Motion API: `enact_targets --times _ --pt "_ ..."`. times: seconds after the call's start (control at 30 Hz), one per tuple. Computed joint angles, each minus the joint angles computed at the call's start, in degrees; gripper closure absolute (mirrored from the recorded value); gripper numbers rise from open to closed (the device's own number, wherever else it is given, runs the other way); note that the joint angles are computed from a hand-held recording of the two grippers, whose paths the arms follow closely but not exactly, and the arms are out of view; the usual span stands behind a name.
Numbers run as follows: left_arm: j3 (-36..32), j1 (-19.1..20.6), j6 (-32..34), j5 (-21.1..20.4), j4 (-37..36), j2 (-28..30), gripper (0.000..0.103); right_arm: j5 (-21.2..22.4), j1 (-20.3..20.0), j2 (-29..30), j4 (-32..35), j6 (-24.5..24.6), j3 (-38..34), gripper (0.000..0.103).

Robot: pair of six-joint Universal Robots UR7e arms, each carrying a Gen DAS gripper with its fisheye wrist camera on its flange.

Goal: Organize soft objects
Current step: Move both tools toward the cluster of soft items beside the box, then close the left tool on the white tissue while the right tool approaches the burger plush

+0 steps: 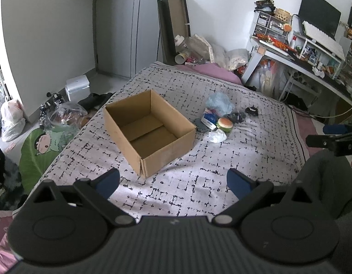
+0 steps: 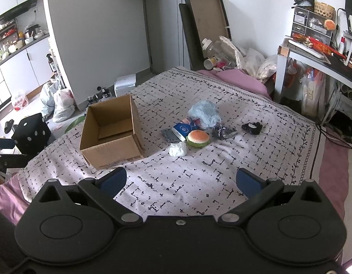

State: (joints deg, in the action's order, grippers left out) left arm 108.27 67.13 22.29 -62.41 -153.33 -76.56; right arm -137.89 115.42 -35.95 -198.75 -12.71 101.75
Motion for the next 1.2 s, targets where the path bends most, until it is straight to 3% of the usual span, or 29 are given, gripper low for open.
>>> enact_targets --times 0.47,0.87,1.2 --pt "-3.7 1.6 3.5 1.8 1.9 3.9 0.004 1.2 -1.6 0.6 -2.3 -2.2 -1.2 0.000" --pt "-9.6 1.5 7.3 -2.0 1.6 9.9 0.006 1.9 -4.5 1.1 -5.0 -3.9 -2.5 0.000" --pt "-14.2 1.2 8.6 -2.1 1.2 14.7 0.006 3.4 -7.0 1.3 -6.4 -5.4 -3.2 0.000"
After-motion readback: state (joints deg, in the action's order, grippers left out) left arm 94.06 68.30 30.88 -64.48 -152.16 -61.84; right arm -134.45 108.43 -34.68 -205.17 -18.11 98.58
